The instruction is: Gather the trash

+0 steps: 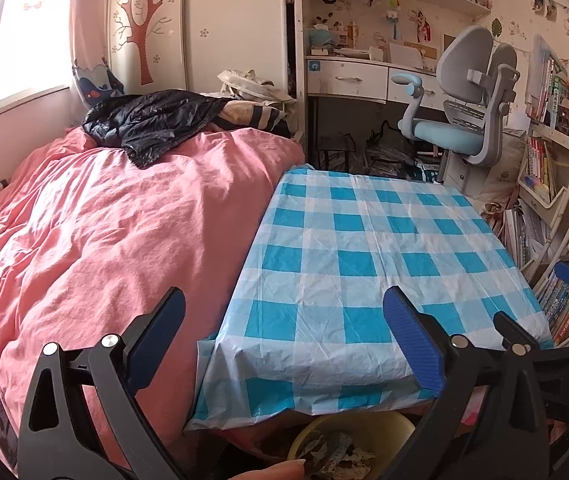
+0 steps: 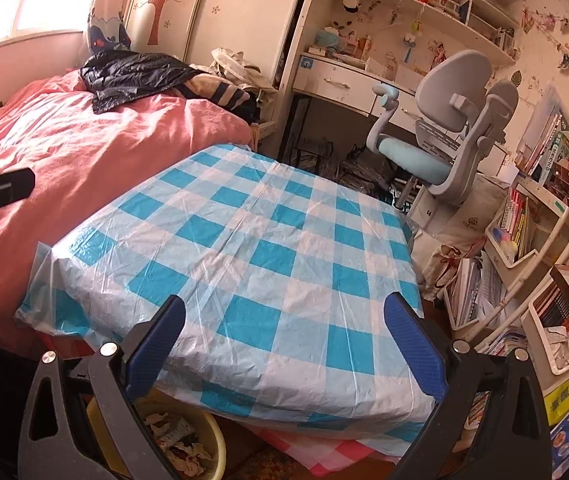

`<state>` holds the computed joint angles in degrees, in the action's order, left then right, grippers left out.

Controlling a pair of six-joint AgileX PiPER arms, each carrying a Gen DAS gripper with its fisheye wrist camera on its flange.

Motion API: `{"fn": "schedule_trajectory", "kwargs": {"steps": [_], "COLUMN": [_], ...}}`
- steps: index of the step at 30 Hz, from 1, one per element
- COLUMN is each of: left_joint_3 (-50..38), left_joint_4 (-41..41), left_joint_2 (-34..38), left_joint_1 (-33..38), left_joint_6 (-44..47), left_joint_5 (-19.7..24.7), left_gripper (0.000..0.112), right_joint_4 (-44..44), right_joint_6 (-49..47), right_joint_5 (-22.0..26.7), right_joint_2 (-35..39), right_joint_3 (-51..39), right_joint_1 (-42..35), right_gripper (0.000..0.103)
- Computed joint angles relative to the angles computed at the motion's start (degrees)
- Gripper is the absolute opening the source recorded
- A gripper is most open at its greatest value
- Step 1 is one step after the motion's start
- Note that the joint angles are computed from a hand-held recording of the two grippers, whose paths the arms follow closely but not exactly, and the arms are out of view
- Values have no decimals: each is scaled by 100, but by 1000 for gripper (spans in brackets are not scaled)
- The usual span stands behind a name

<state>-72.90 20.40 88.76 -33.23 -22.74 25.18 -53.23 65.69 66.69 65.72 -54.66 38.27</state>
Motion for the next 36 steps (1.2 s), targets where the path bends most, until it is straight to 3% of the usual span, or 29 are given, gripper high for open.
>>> {"fn": "schedule_trajectory", "kwargs": {"steps": [16,36], "left_joint_3": [87,167], "left_joint_4": [687,211], "left_joint_2": [38,-11], "left_joint_1": [-381,-246], "left_joint_6": [-481,-130], "left_joint_5": [21,-240], "left_gripper": [96,96], "right_joint_4": [-132,-166], "right_joint_6": [403,500], "right_joint_5": [-290,-536], "right_joint_2": [-623,-656], "right_joint_3": [342,362], "right_joint_1": [6,52], "right_gripper": [95,95]}}
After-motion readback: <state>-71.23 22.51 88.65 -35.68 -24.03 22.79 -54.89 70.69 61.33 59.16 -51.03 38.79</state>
